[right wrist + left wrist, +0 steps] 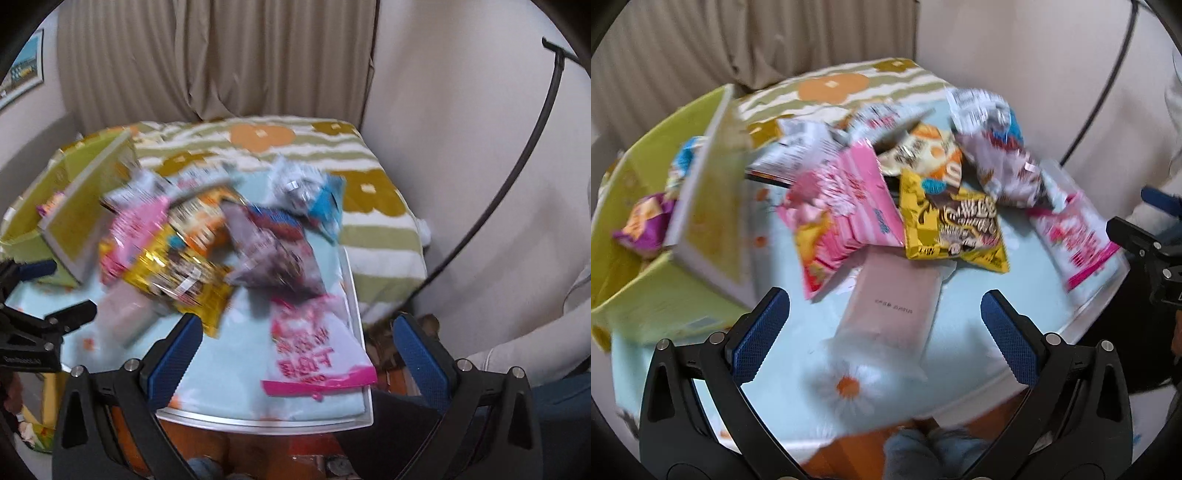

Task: Organize snacks
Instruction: 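Grasp white pastry packet with left gripper while right gripper grasps pink strawberry bag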

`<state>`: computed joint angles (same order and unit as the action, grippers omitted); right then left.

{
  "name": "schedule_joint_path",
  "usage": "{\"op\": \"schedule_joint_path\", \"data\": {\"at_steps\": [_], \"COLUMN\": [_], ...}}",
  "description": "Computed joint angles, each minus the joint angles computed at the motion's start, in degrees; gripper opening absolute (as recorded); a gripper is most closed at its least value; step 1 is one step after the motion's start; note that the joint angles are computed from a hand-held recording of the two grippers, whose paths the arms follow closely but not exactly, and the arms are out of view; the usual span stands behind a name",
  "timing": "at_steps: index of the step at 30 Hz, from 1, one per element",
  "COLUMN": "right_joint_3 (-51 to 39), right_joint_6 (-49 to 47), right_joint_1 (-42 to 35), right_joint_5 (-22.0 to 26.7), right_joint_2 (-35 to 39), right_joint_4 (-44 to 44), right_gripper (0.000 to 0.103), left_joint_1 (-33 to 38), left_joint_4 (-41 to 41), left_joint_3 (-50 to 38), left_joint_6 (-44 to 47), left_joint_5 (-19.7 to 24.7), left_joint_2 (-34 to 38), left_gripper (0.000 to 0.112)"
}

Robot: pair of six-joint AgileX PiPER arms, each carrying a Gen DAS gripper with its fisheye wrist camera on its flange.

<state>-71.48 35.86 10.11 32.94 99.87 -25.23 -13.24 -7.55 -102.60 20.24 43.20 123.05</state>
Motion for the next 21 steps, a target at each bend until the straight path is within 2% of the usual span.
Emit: {"op": "schedule_joint_path", "data": {"at_steps": [4,8,12,21], "right_joint_3": [1.1,1.1,0.6,-1.4], "right_joint_6": [2.8,6.0,6.6,4.2], "right_joint_1": [-0.1,0.3,0.2,1.2], "right_joint_5": [-2.2,-3.1,-3.3,-1.5], "right_joint_2": [3.4,6.0,8.0,10.9], "right_joint_4": [-3.8,-8.6,-10.6,-12.1], "right_gripper": [0.103,0.103,0.102,0.093], "left_joint_1": [-0.9,-1.6,-2.1,-2.5], "left_joint_4": [1.7,3.2,4.2,2.0], "left_joint_3": [-3.2,-7.6,-12.5,-26.0], "left_joint_6": [1.9,1.9,1.9,2.7], "left_joint_5": [-0.4,1.4,4.4,12.3], "left_joint_2": [5.3,9.9,13.8,21.2], "left_gripper": [0.102,0.1,0.095,0.079]}}
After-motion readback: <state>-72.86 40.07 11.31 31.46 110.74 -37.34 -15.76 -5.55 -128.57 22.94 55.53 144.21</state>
